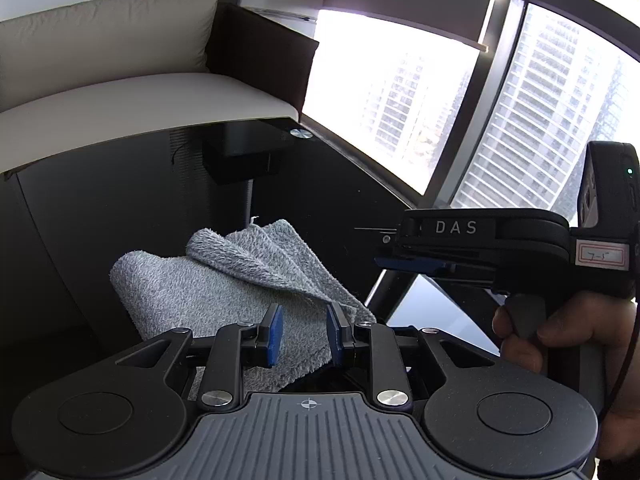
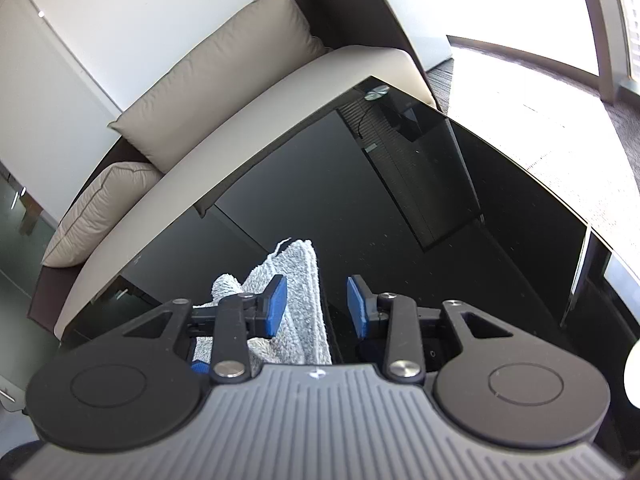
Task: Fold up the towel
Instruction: 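Move the open right gripper to the towel fold and close on it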
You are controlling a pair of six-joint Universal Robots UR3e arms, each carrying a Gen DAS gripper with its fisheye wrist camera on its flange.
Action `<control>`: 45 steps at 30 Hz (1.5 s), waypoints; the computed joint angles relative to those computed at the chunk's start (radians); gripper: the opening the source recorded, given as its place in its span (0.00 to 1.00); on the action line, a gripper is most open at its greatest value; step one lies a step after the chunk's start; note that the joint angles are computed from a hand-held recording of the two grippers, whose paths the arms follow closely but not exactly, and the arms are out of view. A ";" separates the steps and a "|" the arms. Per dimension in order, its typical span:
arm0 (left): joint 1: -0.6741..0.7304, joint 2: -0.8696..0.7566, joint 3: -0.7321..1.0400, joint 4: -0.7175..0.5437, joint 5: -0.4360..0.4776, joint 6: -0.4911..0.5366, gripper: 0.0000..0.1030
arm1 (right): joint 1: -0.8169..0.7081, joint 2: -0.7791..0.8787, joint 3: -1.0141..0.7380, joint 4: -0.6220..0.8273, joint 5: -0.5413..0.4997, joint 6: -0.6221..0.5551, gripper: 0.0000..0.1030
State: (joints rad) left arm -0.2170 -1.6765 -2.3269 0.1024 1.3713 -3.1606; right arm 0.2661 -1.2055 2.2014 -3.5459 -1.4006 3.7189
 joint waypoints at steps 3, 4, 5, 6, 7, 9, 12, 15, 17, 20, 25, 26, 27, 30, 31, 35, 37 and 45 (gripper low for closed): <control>0.043 0.043 -0.062 0.018 -0.014 0.012 0.29 | 0.027 0.048 -0.082 0.036 0.009 -0.031 0.37; 0.054 0.052 -0.074 0.019 -0.017 0.017 0.29 | 0.040 0.062 -0.110 0.053 0.002 -0.041 0.37; 0.071 0.068 -0.091 0.016 -0.021 0.027 0.29 | 0.054 0.077 -0.143 0.074 -0.007 -0.054 0.37; 0.084 0.082 -0.106 0.017 -0.026 0.036 0.29 | 0.064 0.086 -0.165 0.089 -0.012 -0.062 0.37; 0.097 0.094 -0.119 0.018 -0.031 0.044 0.31 | 0.075 0.095 -0.188 0.104 -0.015 -0.078 0.37; 0.135 0.122 -0.155 0.026 -0.054 0.053 0.34 | 0.103 0.106 -0.228 0.137 -0.040 -0.122 0.37; 0.180 0.155 -0.197 0.038 -0.094 0.064 0.36 | 0.152 0.126 -0.281 0.176 -0.097 -0.211 0.37; 0.202 0.167 -0.219 0.051 -0.116 0.072 0.36 | 0.187 0.149 -0.317 0.193 -0.140 -0.283 0.37; 0.218 0.173 -0.234 0.061 -0.133 0.076 0.36 | 0.206 0.164 -0.340 0.208 -0.167 -0.322 0.37; 0.260 0.196 -0.272 0.070 -0.172 0.086 0.36 | 0.226 0.184 -0.362 0.219 -0.198 -0.377 0.37; 0.300 0.192 -0.295 0.082 -0.210 0.091 0.37 | 0.255 0.221 -0.401 0.246 -0.256 -0.458 0.37; 0.307 0.191 -0.297 0.085 -0.216 0.094 0.37 | 0.255 0.224 -0.403 0.246 -0.256 -0.466 0.37; 0.310 0.190 -0.298 0.087 -0.221 0.096 0.37 | 0.254 0.227 -0.404 0.243 -0.254 -0.471 0.37; 0.321 0.187 -0.299 0.090 -0.233 0.099 0.37 | 0.261 0.232 -0.406 0.233 -0.261 -0.509 0.37; 0.325 0.195 -0.303 0.083 -0.236 0.100 0.38 | 0.265 0.234 -0.408 0.232 -0.266 -0.522 0.37; 0.331 0.207 -0.308 0.077 -0.243 0.096 0.38 | 0.283 0.249 -0.421 0.240 -0.293 -0.568 0.36; 0.334 0.216 -0.312 0.075 -0.246 0.098 0.38 | 0.293 0.259 -0.431 0.243 -0.318 -0.568 0.36; 0.348 0.238 -0.329 0.066 -0.255 0.104 0.38 | 0.303 0.284 -0.445 0.231 -0.388 -0.519 0.34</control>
